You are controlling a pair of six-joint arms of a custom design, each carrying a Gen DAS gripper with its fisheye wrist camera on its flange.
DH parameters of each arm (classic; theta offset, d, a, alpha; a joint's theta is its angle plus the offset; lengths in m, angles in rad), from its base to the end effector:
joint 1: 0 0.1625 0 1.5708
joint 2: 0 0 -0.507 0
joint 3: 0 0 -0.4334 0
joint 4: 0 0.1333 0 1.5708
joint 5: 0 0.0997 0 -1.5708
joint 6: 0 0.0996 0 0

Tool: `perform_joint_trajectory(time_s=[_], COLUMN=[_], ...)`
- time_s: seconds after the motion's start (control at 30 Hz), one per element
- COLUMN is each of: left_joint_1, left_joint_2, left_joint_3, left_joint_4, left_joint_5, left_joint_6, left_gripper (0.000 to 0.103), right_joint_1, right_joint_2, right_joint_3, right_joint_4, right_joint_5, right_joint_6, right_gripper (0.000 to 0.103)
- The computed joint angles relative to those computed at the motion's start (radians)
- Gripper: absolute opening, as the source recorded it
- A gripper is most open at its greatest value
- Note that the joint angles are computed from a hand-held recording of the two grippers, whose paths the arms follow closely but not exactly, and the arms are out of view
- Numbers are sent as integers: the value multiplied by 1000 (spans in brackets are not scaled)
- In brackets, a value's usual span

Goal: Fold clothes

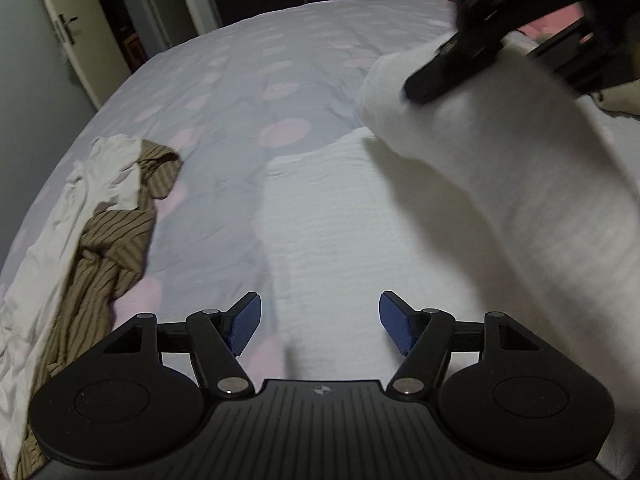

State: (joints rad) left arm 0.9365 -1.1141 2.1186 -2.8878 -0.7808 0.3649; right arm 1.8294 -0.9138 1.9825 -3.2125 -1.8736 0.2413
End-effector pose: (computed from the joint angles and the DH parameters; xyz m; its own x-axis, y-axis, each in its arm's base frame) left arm -0.1749 -0.5821 0.2157 -0.4493 0.4988 -0.7412 0.7753 0.6299 -0.0460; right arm 0.2673 -0.6053 0.1582 -0.9875 0.1089 0.1138 0.0217 0.8098 -0.5863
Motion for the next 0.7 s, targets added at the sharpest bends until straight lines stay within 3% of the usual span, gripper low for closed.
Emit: perform_joint_trajectory(time_s=[0.13, 0.27, 0.4, 0.57, 0.7], left_joint_1=[7, 17, 20, 11, 9], left_joint_2=[-8, -17, -31, -49, -61], left_joint_3=[-4, -6, -4, 9, 20], left_joint_4=[4, 8, 19, 2, -11], left_joint_5=[35, 52, 56, 62, 76], left_joint_6=[0, -12, -38, -38, -26], left_gripper=[65, 65, 65, 64, 63], right_joint_1=[3, -3, 5, 27, 41], right_joint_2=[71, 98, 81, 35, 2], right_joint_3=[-65, -86, -69, -33, 2], right_joint_4=[68, 119, 78, 21, 8], right_joint_5=[-30, -40, -27, -11, -63], right_joint_6=[-1, -5, -36, -88, -133], right_gripper=[18, 29, 56, 64, 68])
